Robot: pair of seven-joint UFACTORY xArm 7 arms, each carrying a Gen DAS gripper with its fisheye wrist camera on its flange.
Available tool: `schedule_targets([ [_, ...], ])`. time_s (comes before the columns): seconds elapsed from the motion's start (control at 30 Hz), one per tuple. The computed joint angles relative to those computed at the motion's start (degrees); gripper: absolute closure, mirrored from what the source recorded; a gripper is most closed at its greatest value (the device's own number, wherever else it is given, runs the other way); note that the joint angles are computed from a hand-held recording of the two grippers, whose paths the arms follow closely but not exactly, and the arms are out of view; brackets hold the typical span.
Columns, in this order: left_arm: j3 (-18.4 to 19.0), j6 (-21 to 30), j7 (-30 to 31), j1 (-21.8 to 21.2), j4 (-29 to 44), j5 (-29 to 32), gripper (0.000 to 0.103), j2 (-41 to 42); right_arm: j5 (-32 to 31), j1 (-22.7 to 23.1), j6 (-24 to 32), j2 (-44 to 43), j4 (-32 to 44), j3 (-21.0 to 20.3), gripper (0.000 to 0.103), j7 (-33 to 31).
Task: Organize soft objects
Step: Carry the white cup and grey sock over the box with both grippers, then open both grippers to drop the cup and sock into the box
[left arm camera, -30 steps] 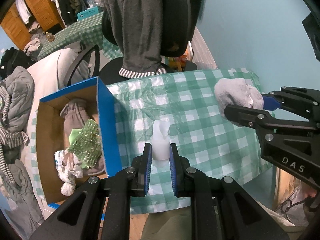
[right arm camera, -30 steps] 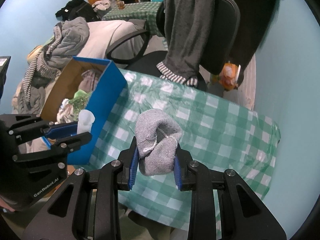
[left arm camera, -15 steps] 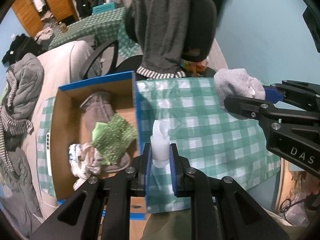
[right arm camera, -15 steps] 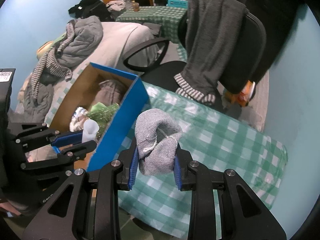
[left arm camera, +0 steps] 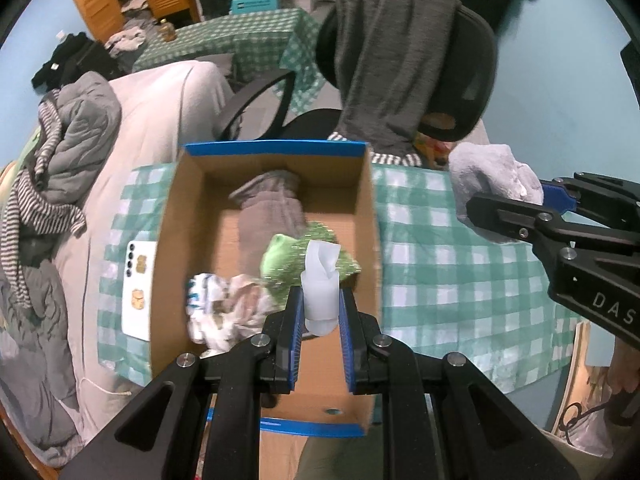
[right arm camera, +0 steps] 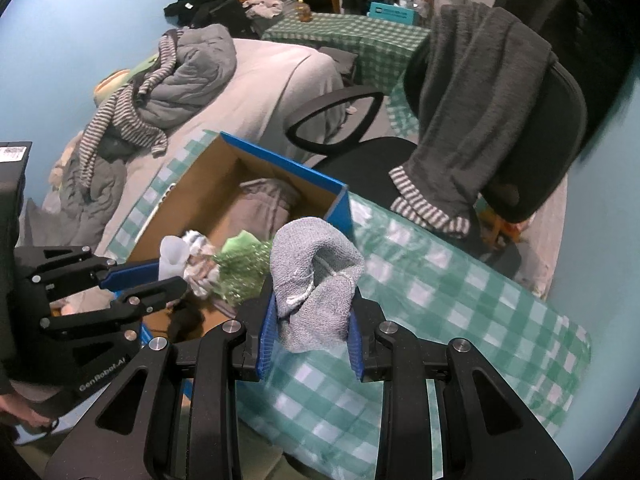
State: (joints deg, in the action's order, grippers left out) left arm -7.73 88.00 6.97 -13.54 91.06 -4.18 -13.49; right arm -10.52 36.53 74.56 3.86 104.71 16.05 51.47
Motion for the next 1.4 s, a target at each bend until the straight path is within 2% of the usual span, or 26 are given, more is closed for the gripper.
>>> schedule_targets([
  [0.33,2.35,-0.74,1.35,2.86,0.37,1.19,0.086,1.42,0.07,2.9,0.62,9.15,10.23,-1.74,0.074,-2.12],
  [0.63,3.22,-2.03,2.36,4.65,-0.61,1.99,0.086,2.75,1.83,6.36,3.63,18.3,20.96,-4.65,0.074,-4.17],
  [1.0,3.27,-2.44,2.09,5.42,-1.56,3.2,0.086,4.3,4.04,7.93,6.73,23.55,26.95,-7.09,0.074,-4.02],
  [1.1,3.3,-2.0,1.94,5.47,-1.0,3.3,0.086,4.96,4.49,8.08,7.48,24.51,28.31,-7.3,0.071,-4.14],
  [1.2,3.24,-1.92,1.86,5.46,-0.74,3.73,0.082,5.24,4.49,8.51,8.22,25.37,29.81,-7.73,0.068,-4.19],
  [1.27,3.21,-1.73,1.63,5.46,-0.51,3.91,0.077,5.36,4.4,8.9,9.33,26.54,31.97,-7.98,0.066,-4.37],
  [1.4,3.22,-2.32,1.64,5.49,-0.19,4.28,0.063,5.1,3.72,9.9,11.29,27.69,34.87,-8.91,0.057,-4.68],
])
